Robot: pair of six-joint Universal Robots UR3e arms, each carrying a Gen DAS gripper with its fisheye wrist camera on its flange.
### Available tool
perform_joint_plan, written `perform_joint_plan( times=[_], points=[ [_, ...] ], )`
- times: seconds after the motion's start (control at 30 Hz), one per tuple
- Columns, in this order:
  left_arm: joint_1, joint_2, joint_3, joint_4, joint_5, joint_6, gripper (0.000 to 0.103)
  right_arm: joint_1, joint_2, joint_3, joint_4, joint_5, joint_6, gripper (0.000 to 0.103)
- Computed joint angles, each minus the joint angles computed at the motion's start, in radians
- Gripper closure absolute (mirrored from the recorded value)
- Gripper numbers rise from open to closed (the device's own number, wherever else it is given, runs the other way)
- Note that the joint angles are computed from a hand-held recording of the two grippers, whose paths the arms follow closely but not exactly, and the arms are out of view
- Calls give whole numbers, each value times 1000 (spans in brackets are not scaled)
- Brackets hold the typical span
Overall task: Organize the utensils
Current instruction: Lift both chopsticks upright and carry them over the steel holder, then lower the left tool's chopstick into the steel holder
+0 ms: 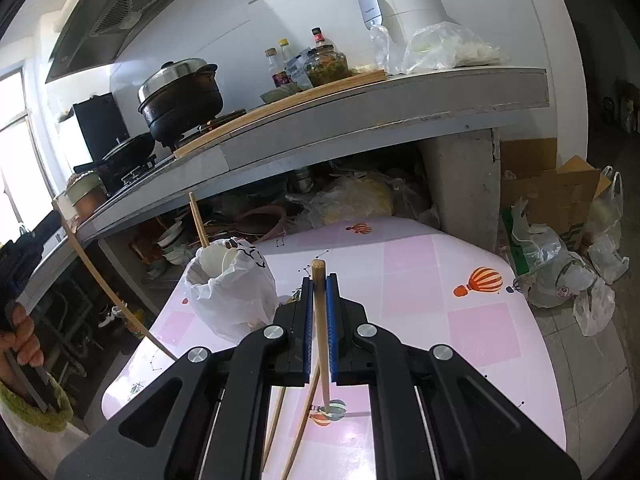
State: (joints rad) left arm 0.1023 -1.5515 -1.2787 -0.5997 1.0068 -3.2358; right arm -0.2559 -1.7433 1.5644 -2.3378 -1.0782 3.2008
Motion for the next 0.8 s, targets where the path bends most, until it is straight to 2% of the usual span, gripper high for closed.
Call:
perform_joint_plan(
  times=[0.2,0.5,0.7,0.8],
  points=[
    [-29,-128,231,-31,18,-34,98,-8,15,-14,8,20,-8,96],
    [-91,-453,759,-188,79,-46,98,-9,47,-41,16,16,-7,96],
    [-100,-570,906,-266,134,-26,98,-8,65,-53,20,10,-14,96],
    [-87,-595,913,-270,134,-23,98,-9,77,-60,24,14,-17,96]
  ],
)
